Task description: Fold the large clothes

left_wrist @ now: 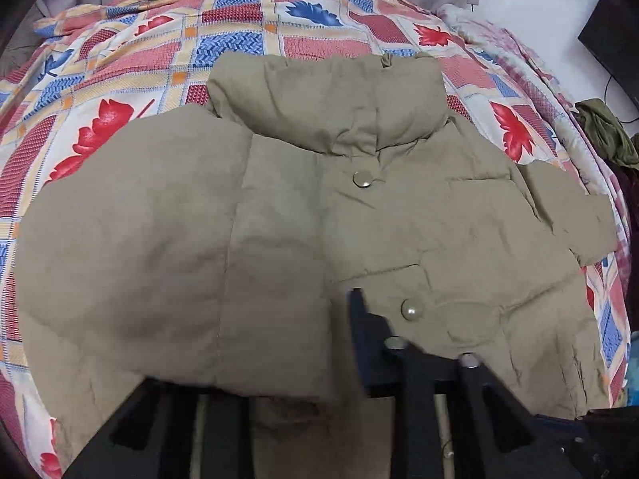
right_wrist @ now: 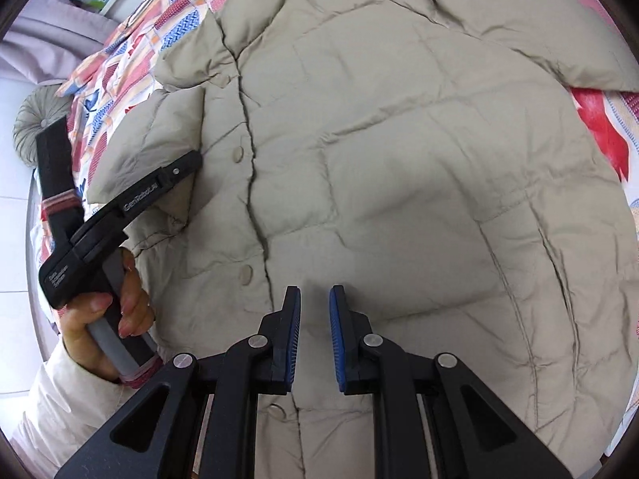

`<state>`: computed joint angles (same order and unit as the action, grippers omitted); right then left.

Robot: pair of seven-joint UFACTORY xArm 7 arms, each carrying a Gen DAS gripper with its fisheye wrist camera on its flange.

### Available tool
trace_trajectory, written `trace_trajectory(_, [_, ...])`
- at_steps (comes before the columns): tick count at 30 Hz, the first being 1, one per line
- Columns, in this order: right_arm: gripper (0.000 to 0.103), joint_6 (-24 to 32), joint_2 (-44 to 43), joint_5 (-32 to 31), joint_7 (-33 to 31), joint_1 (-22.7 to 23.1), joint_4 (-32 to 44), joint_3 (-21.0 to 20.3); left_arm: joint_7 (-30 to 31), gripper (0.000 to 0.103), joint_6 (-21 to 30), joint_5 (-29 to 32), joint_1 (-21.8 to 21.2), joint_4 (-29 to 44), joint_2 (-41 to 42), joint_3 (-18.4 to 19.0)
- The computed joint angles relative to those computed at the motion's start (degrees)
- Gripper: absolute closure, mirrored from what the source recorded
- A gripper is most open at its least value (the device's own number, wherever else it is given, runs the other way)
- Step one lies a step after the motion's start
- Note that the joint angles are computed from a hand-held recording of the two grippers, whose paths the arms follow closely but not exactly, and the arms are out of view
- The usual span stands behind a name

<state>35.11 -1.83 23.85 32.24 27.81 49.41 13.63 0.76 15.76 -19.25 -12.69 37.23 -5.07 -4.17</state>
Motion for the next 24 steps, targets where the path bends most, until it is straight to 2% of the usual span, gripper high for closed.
trace_trajectory(1, [0.086, -0.5, -0.1, 0.6, -0.7, -0.1, -0.6, -0.1, -1.4, 0.016, -0.8, 1.3, -0.4, -1.2, -1.7, 0.4])
trace_trajectory(2, [0.086, -0.8, 0.4, 0.6, -0.7, -0.1, -0.3, -0.1, -4.9, 0.006, -2.0, 4.9, 1.7, -2.9, -3.9, -1.1])
trace_trajectory(3, [0.086, -1.2, 1.0, 0.3, -0.7, -0.1, 0.0, -0.1, -6.6, 0.006, -2.8, 7.0, 2.8, -4.4, -6.0, -1.7])
trace_trajectory(6, [0.086, -1.9, 2.0, -0.9, -0.4, -0.2, 0.8, 0.0, -6.4, 0.006, 0.8, 7.4, 2.2, -5.3, -9.8, 0.9])
trace_trajectory(9, [0.086, -2.0, 3.6, -2.5, -0.1, -0.4, 2.7, 0.0, -6.0, 0.006, 1.4, 7.3, 3.2, -8.4, -15.5, 3.3])
trace_trajectory(11, [0.086, -1.8, 5.2, -4.8, 0.3, -0.2, 5.1, 0.2, -7.6, 0.006, 1.8, 9.6, 6.7, -10.9, -19.8, 3.6])
trace_trajectory(12, [0.085, -1.4, 6.2, -8.0, 1.4, 0.1, 6.9, 0.2, -9.5, 0.006, 2.1, 11.8, 9.6, -11.8, -21.2, 2.8])
trace_trajectory(13, [0.074, -1.5, 7.8, -11.8, 2.1, 0.7, 9.3, 0.4, -10.9, 0.006, 2.6, 13.8, 12.4, -12.3, -22.2, 2.6])
trace_trajectory(14, [0.051, -1.4, 9.1, -16.0, 3.1, 1.6, 11.6, 0.4, -11.6, 0.006, 2.7, 15.0, 14.4, -12.7, -22.5, 3.4])
trace_trajectory(16, [0.023, -2.5, 12.3, -24.8, 3.7, 3.9, 17.1, 0.4, -11.5, 0.006, 3.5, 15.4, 16.7, -12.2, -21.0, 6.3])
trace_trajectory(17, [0.022, -2.3, 14.4, -28.8, 3.2, 5.3, 20.3, 0.3, -11.0, 0.006, 3.7, 14.7, 17.1, -11.8, -19.7, 7.9])
trace_trajectory(20, [0.022, 4.2, 22.9, -45.3, 3.9, 12.9, 33.7, -2.6, -8.5, 0.006, 2.6, 11.4, 16.9, -10.9, -15.7, 11.6])
trace_trajectory(22, [0.022, 8.2, 29.1, -53.4, 3.8, 17.9, 42.2, -5.0, -8.2, 0.006, 1.9, 11.9, 18.0, -10.4, -12.4, 10.8])
trace_trajectory(24, [0.023, 11.0, 35.2, -54.3, 0.9, 19.8, 49.5, -5.7, -10.3, 0.006, 1.3, 14.5, 19.7, -10.4, -9.5, 8.3])
